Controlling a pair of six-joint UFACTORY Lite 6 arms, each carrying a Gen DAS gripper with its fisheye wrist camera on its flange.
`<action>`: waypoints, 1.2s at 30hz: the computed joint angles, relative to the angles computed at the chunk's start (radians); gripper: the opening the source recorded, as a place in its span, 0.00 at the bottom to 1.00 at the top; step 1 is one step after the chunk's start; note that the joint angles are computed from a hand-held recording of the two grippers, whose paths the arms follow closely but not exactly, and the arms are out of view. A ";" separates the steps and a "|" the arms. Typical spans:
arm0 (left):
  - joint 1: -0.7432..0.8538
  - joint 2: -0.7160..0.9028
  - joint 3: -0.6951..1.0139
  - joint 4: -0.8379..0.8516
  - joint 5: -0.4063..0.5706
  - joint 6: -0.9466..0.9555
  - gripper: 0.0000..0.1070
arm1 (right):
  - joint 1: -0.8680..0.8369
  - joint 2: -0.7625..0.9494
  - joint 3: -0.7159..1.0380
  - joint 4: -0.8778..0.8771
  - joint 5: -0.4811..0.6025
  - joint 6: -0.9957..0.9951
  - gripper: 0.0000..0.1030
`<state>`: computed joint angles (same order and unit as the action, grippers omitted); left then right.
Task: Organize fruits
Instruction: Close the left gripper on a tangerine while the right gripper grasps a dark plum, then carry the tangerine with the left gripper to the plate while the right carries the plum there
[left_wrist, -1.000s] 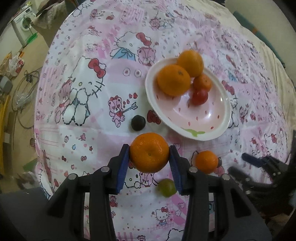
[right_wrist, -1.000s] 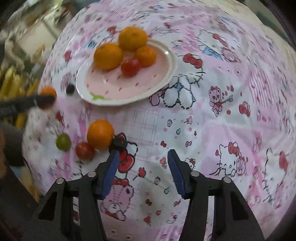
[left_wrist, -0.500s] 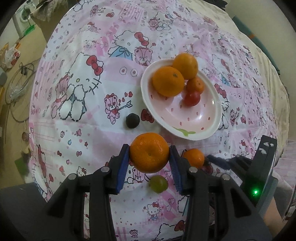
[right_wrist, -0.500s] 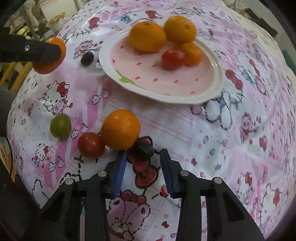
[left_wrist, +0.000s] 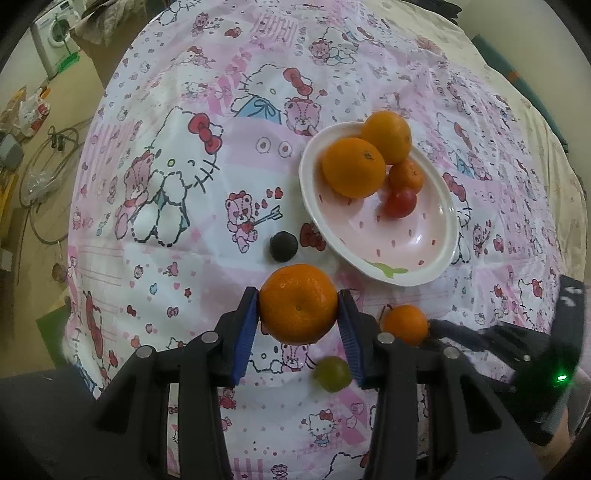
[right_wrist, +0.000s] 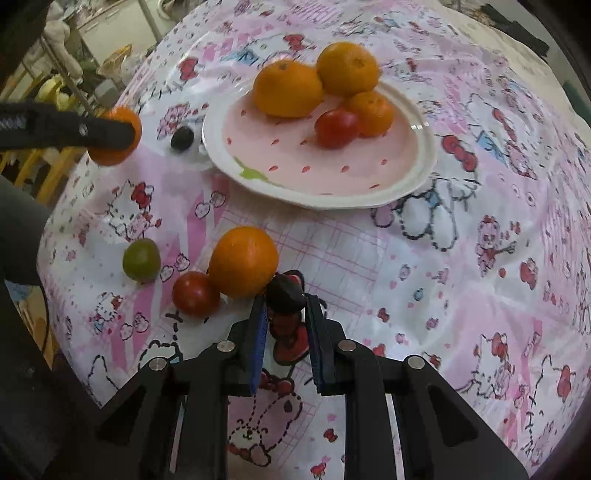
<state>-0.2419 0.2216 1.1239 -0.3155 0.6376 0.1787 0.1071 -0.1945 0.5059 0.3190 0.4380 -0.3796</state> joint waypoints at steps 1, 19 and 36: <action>-0.001 0.002 0.000 0.004 -0.002 -0.004 0.36 | -0.039 -0.026 0.002 0.020 0.026 -0.040 0.21; -0.144 0.123 0.179 0.070 -0.025 0.000 0.36 | -0.315 -0.114 0.139 0.446 0.136 -0.351 0.21; -0.214 0.468 0.499 0.153 0.065 -0.101 0.36 | -0.336 0.369 0.422 0.530 0.065 -0.478 0.21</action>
